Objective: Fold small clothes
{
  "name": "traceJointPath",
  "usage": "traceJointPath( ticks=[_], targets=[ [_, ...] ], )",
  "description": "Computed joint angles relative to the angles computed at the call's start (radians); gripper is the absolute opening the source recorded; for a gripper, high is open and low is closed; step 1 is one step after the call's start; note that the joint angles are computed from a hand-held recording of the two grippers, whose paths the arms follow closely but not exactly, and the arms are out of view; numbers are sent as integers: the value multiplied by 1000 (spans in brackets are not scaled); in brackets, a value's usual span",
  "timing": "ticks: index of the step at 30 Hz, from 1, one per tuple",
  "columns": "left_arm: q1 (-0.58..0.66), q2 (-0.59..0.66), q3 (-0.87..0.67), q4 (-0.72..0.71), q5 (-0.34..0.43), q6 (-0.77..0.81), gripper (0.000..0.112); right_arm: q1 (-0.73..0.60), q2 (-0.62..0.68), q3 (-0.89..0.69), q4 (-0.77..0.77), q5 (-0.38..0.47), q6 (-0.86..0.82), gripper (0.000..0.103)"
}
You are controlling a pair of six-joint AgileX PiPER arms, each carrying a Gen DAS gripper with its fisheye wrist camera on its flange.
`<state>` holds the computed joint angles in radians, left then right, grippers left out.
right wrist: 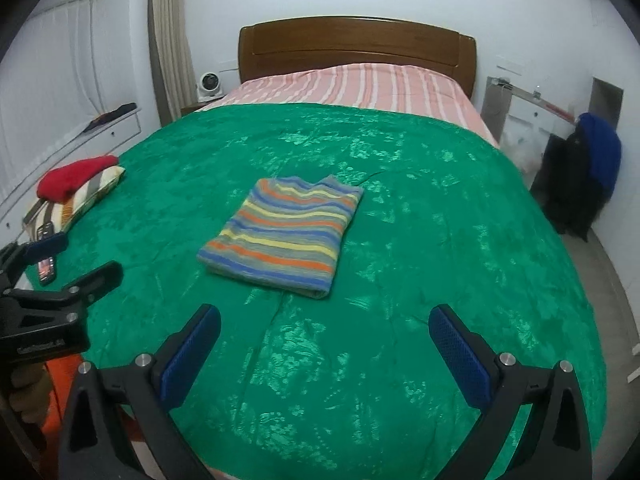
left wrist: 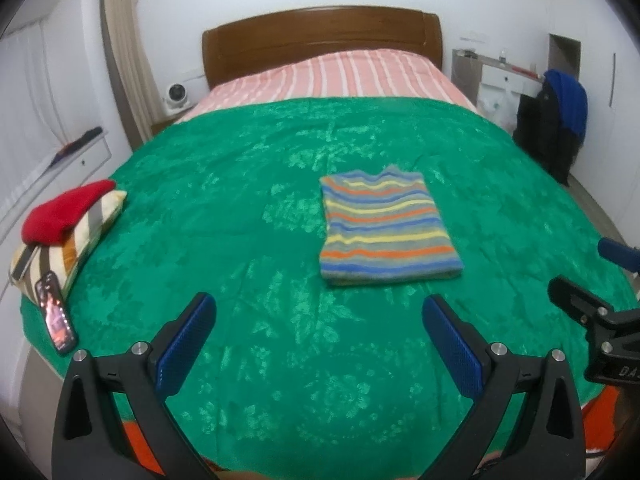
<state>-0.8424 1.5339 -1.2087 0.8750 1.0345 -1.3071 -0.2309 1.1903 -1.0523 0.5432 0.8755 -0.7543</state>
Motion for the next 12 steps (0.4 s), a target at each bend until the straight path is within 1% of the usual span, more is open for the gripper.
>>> traceJointPath(
  ticks=[3, 4, 12],
  targets=[
    [10, -9, 10, -15, -43, 11, 103, -26, -5, 17, 31, 2, -23, 103],
    [7, -4, 7, -10, -43, 6, 103, -29, -3, 20, 37, 2, -28, 103],
    [-40, 19, -9, 59, 2, -35, 103, -52, 15, 24, 56, 6, -42, 103]
  ],
)
